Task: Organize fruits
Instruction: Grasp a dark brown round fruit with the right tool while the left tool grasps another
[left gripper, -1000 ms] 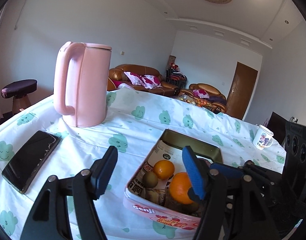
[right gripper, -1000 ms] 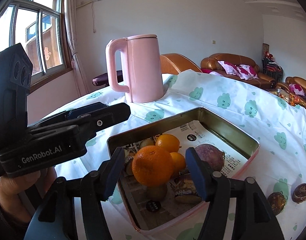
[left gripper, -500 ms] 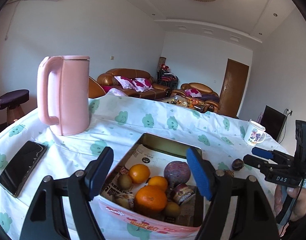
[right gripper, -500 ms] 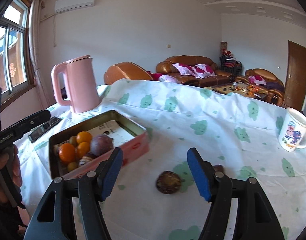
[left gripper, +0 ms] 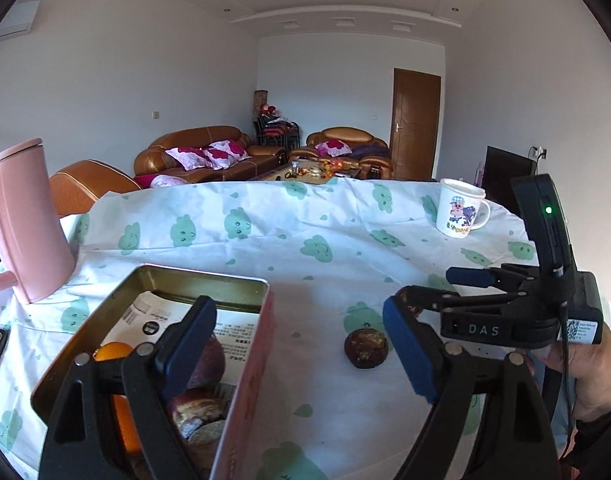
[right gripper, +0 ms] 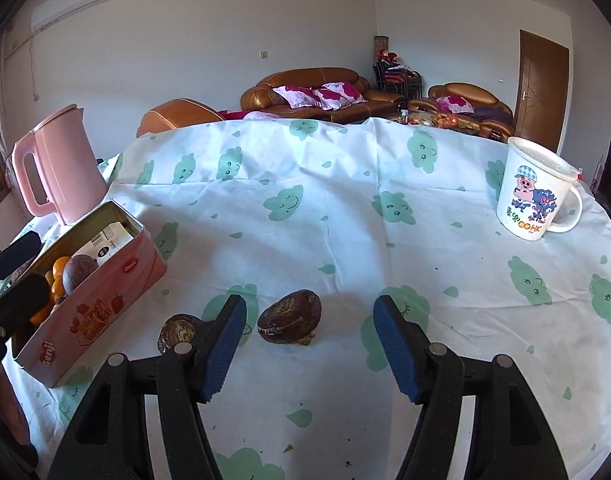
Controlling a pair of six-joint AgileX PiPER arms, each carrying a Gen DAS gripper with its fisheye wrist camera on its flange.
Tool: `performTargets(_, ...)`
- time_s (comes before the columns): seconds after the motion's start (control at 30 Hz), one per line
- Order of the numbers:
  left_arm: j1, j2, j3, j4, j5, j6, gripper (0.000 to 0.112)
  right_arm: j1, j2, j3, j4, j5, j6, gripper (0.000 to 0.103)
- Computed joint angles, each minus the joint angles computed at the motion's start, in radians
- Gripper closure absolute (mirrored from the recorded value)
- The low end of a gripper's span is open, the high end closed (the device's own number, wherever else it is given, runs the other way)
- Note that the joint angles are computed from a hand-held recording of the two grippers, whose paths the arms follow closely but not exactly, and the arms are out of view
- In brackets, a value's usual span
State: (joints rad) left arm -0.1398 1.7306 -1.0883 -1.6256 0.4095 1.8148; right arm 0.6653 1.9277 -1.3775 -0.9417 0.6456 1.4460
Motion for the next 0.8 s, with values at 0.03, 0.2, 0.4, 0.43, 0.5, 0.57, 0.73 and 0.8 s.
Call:
performTargets(0.03,-0.015,0.01,-0.008,0.014,-0.013,-0.014,0.025,-0.012,0.013,-0.015,0.035,-0.013,-0.033,0.036)
performTargets(0.2,-0.072,0.033,-0.033,0.112,-0.066,-0.095,0.025,-0.072,0.054,-0.068,0.243,-0.073,-0.221,0.063)
performTargets(0.4,-0.082,0.048,-0.057,0.238,-0.039,-0.186,0.029,-0.029,-0.004,0.016,0.042,-0.064,-0.003,0.063)
performTargets(0.43,-0.082,0.053,-0.064,0.264,-0.028,-0.207,0.032,-0.014,-0.02,0.041,-0.018,-0.054,0.067,0.063)
performTargets(0.5,-0.08,0.072,-0.096,0.357,0.005,-0.298,0.036,0.013,-0.049,0.086,-0.124,-0.021,0.193,0.063)
performTargets(0.57,-0.081,0.097,-0.135,0.453,0.038,-0.395,0.046,0.027,-0.072,0.12,-0.184,0.001,0.274,0.063)
performTargets(0.73,-0.107,0.154,-0.225,0.682,0.107,-0.596,0.052,0.024,-0.092,0.151,-0.229,-0.005,0.346,0.063)
performTargets(0.8,-0.124,0.176,-0.257,0.779,0.117,-0.685,0.052,0.026,-0.088,0.143,-0.231,0.001,0.34,0.063)
